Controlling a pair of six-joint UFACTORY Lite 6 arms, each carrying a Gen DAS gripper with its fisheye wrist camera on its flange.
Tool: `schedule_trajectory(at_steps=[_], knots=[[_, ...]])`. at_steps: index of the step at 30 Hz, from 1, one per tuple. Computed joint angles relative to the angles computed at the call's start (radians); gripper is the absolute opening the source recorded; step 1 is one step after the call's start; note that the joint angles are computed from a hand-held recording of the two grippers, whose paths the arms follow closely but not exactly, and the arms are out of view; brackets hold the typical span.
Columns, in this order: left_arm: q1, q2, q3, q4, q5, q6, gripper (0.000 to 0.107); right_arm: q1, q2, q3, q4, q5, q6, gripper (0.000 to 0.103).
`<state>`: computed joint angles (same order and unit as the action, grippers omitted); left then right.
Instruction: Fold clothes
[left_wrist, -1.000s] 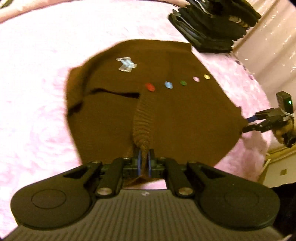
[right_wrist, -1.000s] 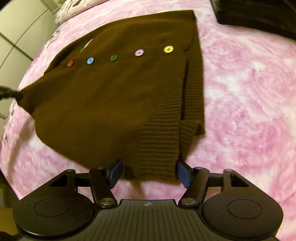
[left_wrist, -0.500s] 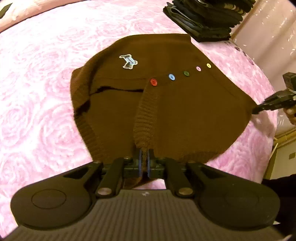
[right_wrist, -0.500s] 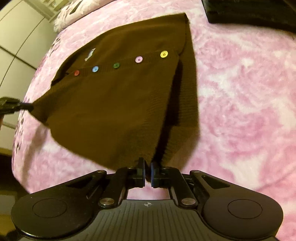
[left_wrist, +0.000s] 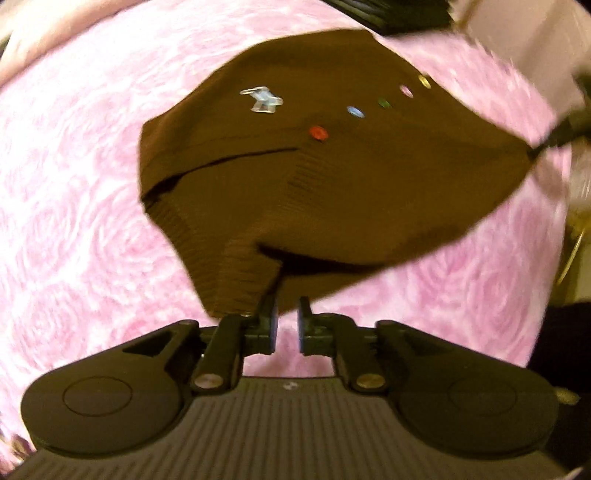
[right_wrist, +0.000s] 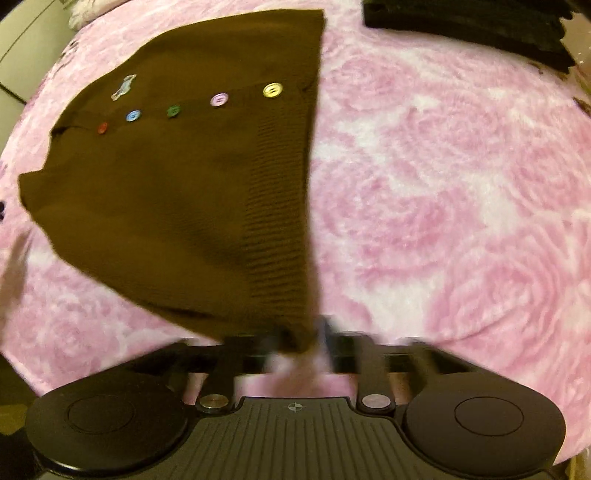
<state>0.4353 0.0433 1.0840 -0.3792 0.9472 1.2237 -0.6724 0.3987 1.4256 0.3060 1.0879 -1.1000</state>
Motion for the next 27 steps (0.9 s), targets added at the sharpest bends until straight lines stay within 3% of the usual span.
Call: schedule_trajectory(at_steps=[1,3,4,8,12,15,19,22,25,26,27], knots=[[-0.027,-0.059,-0.066,0.009,-0.036,0.013,0.021,-0.009,0.002,0.004,0.011,0.011,-0.008,0.063],[-0.107,-0.187,-0.211,0.028,-0.129,0.038,0.041,-0.022,0.004,0.010,0.025,0.037,-0.021,0.063],[-0.162,-0.254,-0.288,0.047,-0.190,0.043,0.044,-0.023,-0.006,0.004,0.031,0.046,-0.031,0.063],[-0.325,-0.321,-0.440,0.192,-0.357,-0.092,0.044,-0.007,-0.067,-0.074,0.076,0.049,-0.089,0.063],[-0.360,-0.313,-0.510,0.305,-0.529,-0.097,0.046,0.048,-0.150,-0.185,0.129,0.033,-0.110,0.063],[-0.279,-0.254,-0.452,0.204,-0.596,0.030,0.047,0.104,-0.267,-0.311,0.172,-0.006,-0.120,0.063],[-0.114,-0.014,-0.192,-0.096,-0.441,0.299,0.049,0.212,-0.471,-0.561,0.246,-0.125,-0.075,0.063],[-0.027,0.206,0.037,-0.173,-0.264,0.369,0.048,0.336,-0.638,-0.749,0.295,-0.216,0.034,0.063],[0.019,0.462,0.324,-0.157,-0.005,0.348,0.028,0.498,-0.788,-0.882,0.311,-0.285,0.181,0.063],[0.024,0.531,0.417,-0.132,0.084,0.335,0.010,0.558,-0.831,-0.914,0.311,-0.302,0.232,0.063],[0.031,0.579,0.495,-0.114,0.165,0.339,0.005,0.633,-0.865,-0.933,0.309,-0.319,0.290,0.063]])
